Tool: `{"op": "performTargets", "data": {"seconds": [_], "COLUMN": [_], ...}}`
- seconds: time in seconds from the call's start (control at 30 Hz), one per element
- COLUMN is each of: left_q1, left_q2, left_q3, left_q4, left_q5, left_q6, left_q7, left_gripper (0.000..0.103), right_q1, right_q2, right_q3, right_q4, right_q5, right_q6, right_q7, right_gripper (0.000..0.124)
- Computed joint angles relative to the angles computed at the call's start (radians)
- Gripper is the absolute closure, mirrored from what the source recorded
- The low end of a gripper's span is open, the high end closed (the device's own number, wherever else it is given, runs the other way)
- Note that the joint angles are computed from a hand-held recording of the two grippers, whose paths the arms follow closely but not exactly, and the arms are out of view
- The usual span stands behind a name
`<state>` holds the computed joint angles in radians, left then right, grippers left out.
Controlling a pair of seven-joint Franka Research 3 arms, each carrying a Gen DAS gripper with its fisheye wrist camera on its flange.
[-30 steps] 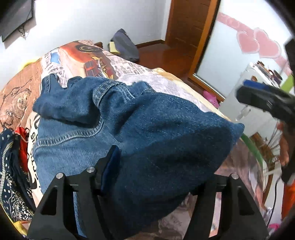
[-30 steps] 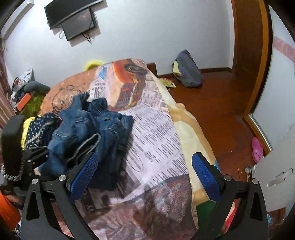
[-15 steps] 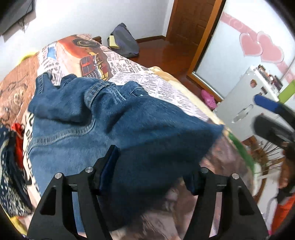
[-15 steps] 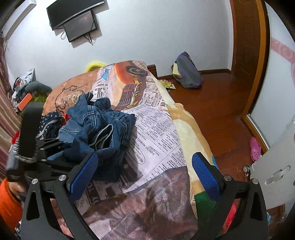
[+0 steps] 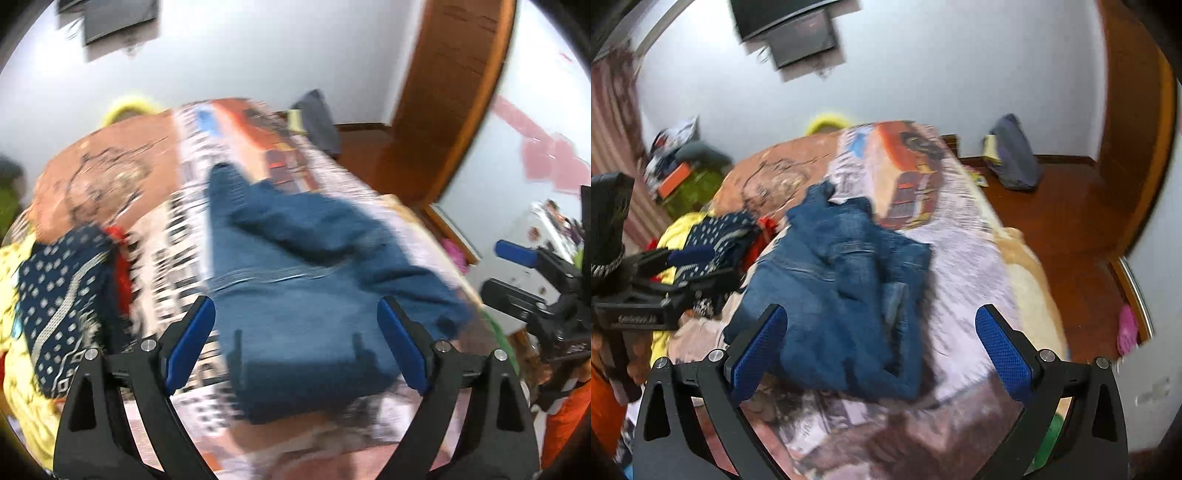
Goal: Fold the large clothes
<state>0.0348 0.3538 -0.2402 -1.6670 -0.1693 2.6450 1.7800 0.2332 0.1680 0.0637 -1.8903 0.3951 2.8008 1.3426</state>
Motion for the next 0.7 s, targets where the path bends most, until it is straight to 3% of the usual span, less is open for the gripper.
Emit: {"op": "performTargets", "data": {"seconds": [0.23, 0.37, 0.43, 0.6, 0.7], "left_q1": [-0.004, 0.053, 0.060, 0.082, 0.072], "left_q2": [0.086, 0.146, 0.165, 0.185, 0.176], "left_q3": [0.058, 0.001, -0.002, -0.027, -0.018], "left_q4": [0.037, 0.076, 0.086, 0.080, 0.065], "left_q5": [0.115, 0.037, 0.017, -0.021, -0.006], "left_q6": [-0.034, -0.061, -0.062, -0.035, -0.014], "left_q7": [-0.081, -0.043, -0.053, -0.019, -0.025], "left_gripper": [0.014, 0.009, 0.000, 0.000, 0.000], "right_q1": [0.041, 0.026, 0.040, 0.049, 0.091], "right_q2": [0.216, 0.360, 0.442, 0.573, 0.622], "right_q3": [-0.021, -0.012, -0.032, -0.053, -0.138], "right_q4": [0.299, 0.529, 0.675, 0.891, 0.935], "right_q5": [-0.154, -0.155, -0.206, -0.266, -0.377], "right_q6": [-0.221, -0.398, -0.505, -0.603, -0.555], "right_q7": [0.025, 0.018, 0.034, 0.023, 0.119], "right_gripper": [0.023, 0.023, 0.023, 0.023, 0.023]}}
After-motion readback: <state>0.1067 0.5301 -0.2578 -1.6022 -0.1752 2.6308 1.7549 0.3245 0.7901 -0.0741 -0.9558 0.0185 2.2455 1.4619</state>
